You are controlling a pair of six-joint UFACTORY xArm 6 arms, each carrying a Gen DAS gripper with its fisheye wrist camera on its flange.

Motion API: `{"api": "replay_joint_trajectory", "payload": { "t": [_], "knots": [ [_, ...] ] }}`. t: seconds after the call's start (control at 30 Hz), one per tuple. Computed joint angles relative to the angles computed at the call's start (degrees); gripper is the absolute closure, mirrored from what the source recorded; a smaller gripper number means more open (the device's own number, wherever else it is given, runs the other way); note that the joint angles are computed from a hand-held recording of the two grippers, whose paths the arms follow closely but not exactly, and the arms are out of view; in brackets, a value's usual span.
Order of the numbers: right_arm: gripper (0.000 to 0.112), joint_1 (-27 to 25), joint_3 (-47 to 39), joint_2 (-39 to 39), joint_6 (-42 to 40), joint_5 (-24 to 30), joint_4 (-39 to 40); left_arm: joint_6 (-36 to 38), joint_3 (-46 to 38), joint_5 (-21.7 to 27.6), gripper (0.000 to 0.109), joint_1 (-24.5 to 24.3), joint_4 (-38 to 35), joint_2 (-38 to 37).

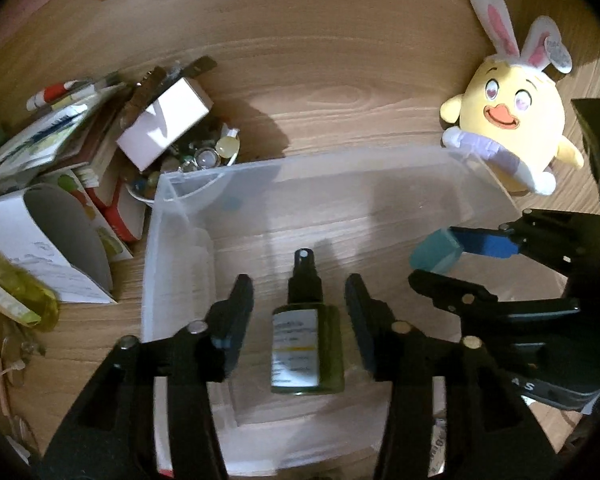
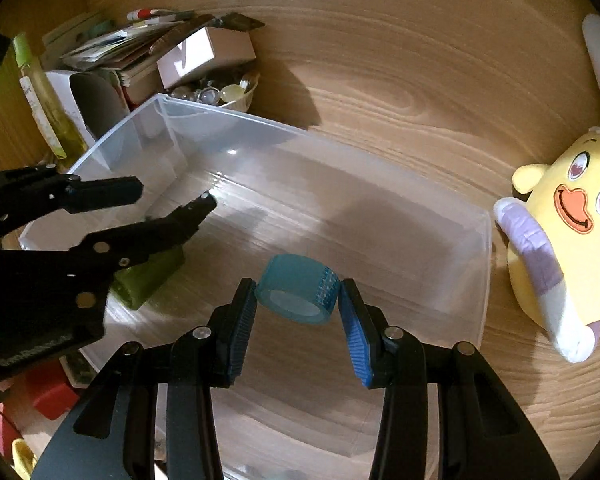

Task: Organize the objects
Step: 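Carry both items over the clear bin and open both tools to drop them, then move the left tool to the red packet and the right tool to the mint-green tube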

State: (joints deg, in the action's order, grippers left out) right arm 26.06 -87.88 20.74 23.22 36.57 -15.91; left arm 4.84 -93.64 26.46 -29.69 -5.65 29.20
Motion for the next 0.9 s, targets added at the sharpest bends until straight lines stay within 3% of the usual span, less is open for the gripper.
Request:
{"api": "replay_joint_trajectory", "payload": {
  "t": [0.13,0.33,0.4,0.53,0.9],
  "knots": [
    [0.061,0.55,1.59,-1.79,3.88,-0.65,-6.06,-0.83,3.79,-3.38,0.048,-0.15,1.33,-3.26],
    [0.047,1.38,6.53,-7.38,11.60,-3.80,-14.90,-0.73,13.45,-10.41,0.023,-0.26,2.07,-11.60],
    [0.036,1.53,9.19,-10.17,14.52,-5.33,-16.95,-2.87,17.00,-12.83,0.014,-0.01,4.56,-14.53],
    [0.032,2.12,13.93,-15.28,20.08,-7.21,-22.33,-11.03,24.01,-16.59,0.011,0.82,13.79,-20.25],
    [0.028,4.65,25.12,-26.12,37.05,-7.53,-36.95,-17.75,37.37,-19.31,0.009,1.43,18.51,-27.67]
  ]
}}
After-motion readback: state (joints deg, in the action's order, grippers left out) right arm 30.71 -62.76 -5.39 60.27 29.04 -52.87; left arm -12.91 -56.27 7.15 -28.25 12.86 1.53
